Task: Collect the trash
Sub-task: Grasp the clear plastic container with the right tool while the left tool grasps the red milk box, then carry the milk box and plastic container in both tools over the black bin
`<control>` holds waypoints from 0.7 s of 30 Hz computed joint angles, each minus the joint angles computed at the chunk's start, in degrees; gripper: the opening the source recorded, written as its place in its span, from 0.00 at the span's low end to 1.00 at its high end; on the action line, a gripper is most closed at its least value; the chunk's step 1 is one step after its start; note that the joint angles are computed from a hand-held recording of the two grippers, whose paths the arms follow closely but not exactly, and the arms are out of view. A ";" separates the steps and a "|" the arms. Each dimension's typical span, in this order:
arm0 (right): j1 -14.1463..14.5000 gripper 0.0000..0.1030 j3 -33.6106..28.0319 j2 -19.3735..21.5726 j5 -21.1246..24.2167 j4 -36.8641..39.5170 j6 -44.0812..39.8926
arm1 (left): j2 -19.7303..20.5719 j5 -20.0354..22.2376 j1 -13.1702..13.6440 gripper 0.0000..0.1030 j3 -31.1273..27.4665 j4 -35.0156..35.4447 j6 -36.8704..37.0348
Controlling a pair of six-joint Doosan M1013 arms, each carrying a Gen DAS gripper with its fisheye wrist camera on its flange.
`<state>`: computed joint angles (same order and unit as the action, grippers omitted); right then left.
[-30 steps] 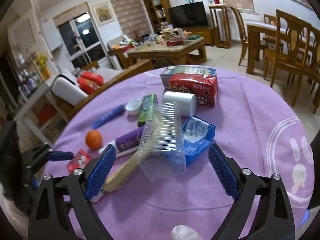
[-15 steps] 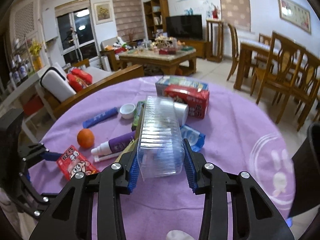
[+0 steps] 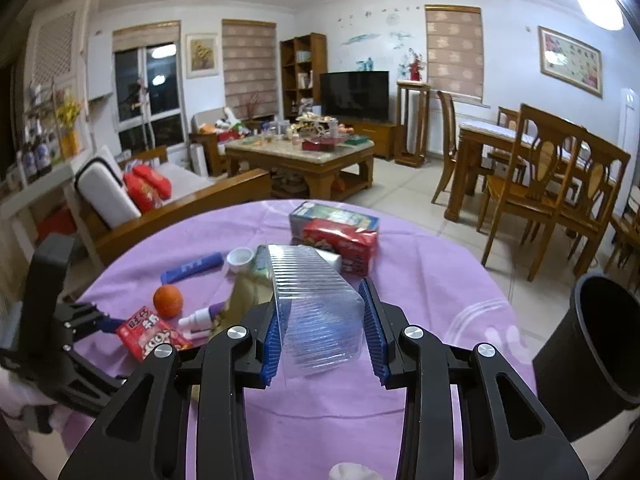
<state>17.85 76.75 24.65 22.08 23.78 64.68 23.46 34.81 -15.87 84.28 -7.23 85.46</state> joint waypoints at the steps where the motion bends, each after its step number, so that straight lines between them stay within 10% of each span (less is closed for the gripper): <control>1: -0.34 0.35 0.29 -0.27 0.00 0.97 -0.54 | -0.37 -1.05 0.08 0.90 0.56 -0.28 -0.10; 21: -7.97 0.35 4.70 -3.70 1.60 25.32 -16.51 | -3.34 -16.52 -2.53 0.90 1.80 -15.84 14.81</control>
